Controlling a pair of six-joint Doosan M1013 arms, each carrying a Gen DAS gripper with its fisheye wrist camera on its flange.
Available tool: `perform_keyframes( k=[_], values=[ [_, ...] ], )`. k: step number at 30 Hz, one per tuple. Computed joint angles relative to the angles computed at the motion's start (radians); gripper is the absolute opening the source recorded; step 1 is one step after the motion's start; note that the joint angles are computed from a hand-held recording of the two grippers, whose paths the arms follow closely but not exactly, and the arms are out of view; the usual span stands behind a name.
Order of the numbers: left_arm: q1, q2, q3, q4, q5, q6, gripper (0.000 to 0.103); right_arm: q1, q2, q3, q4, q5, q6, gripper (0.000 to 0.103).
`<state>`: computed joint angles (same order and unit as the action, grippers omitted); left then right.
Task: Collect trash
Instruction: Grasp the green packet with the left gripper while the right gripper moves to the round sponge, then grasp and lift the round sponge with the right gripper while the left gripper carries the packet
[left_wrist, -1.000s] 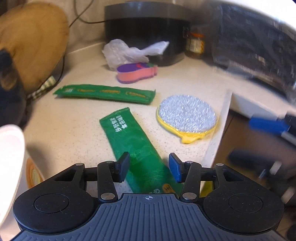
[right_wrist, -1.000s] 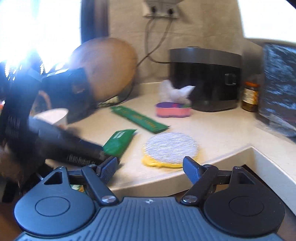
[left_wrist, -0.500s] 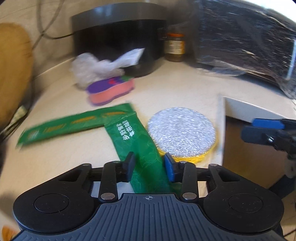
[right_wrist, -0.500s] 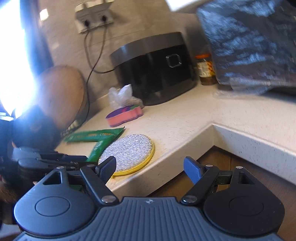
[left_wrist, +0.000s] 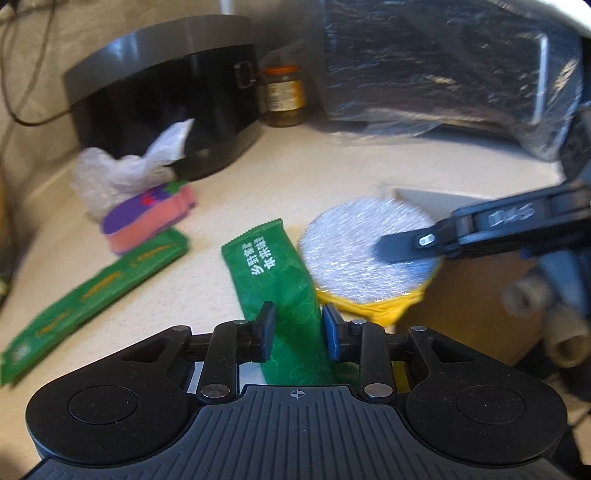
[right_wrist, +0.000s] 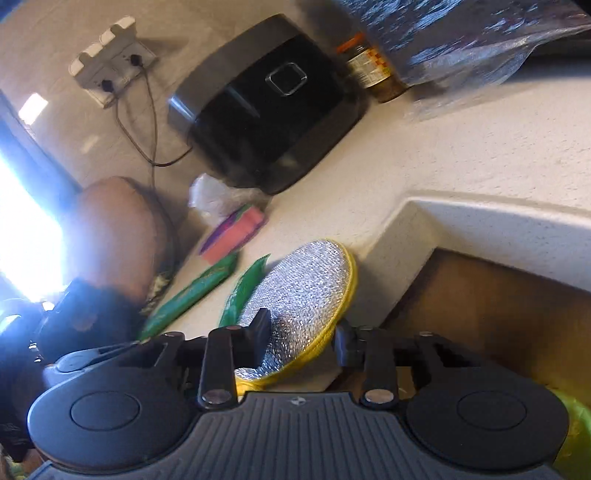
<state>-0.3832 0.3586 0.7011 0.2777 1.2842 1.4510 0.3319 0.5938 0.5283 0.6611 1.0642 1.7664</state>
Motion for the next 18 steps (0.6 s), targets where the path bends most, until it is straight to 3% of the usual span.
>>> perform_keyframes(
  k=[2, 11, 18],
  values=[
    [-0.013, 0.002, 0.000, 0.069, 0.022, -0.029, 0.035, 0.004, -0.027, 0.038, -0.005, -0.035, -0.042, 0.023],
    [-0.008, -0.008, -0.007, 0.071, 0.071, -0.140, 0.033, 0.009, -0.169, 0.225, -0.047, -0.147, -0.177, 0.020],
    [-0.038, -0.100, 0.154, 0.090, -0.119, -0.220, 0.011, -0.008, -0.259, 0.357, -0.039, -0.182, -0.240, 0.014]
  ],
)
